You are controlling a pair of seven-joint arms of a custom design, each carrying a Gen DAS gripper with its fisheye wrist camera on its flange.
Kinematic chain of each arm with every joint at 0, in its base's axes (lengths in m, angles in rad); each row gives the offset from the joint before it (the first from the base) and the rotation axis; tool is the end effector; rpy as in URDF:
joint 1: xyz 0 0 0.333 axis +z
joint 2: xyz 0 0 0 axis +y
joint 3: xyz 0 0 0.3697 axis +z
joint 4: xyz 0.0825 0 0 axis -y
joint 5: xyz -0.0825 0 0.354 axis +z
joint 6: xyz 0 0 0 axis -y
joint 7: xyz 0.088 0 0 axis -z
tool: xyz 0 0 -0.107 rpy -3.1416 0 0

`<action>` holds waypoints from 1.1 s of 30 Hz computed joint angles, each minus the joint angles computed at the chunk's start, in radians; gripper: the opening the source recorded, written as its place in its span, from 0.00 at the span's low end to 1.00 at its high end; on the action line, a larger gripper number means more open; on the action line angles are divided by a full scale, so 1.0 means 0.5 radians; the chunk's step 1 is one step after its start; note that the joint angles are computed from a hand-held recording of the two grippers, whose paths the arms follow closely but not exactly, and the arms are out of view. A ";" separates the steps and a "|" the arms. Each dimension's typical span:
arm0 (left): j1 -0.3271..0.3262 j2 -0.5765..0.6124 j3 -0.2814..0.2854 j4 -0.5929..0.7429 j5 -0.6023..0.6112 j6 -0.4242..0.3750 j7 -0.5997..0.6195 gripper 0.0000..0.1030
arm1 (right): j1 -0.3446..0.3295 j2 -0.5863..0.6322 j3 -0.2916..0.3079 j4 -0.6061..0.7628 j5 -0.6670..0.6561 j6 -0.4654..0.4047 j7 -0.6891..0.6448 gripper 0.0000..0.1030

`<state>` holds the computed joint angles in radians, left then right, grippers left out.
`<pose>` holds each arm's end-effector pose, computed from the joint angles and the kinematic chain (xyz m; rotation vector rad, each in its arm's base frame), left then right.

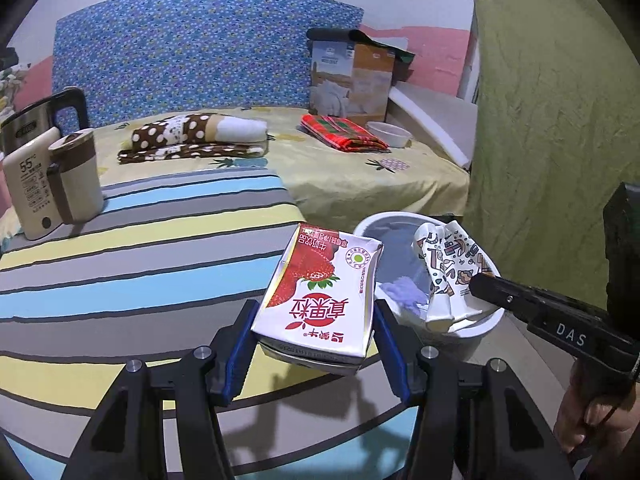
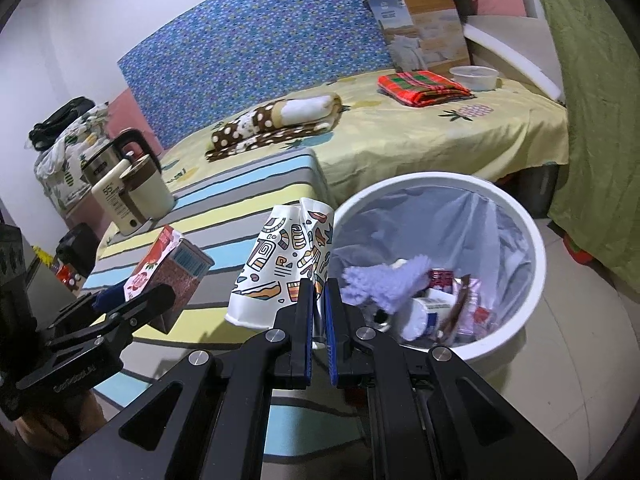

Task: Collect trash
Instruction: 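Carry the milk carton and paper cup over the white bin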

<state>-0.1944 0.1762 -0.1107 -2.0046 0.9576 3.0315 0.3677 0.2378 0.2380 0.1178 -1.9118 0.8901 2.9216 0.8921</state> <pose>0.5583 -0.2359 0.5184 -1.7415 1.7456 -0.9938 0.6131 0.1683 0.5131 -1.7844 1.4323 -0.3100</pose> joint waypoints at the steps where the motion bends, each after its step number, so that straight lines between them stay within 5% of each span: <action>1: 0.000 0.015 -0.012 0.017 -0.017 -0.004 0.024 0.54 | 0.000 -0.001 -0.011 -0.005 -0.008 0.007 0.016 0.08; 15: -0.040 0.266 -0.115 0.290 -0.347 -0.007 0.471 0.54 | -0.009 0.007 -0.132 -0.065 -0.275 0.113 0.395 0.08; 33: -0.046 0.676 -0.335 0.758 -0.893 -0.182 1.205 0.55 | -0.036 0.087 -0.234 -0.044 -0.594 0.051 0.737 0.08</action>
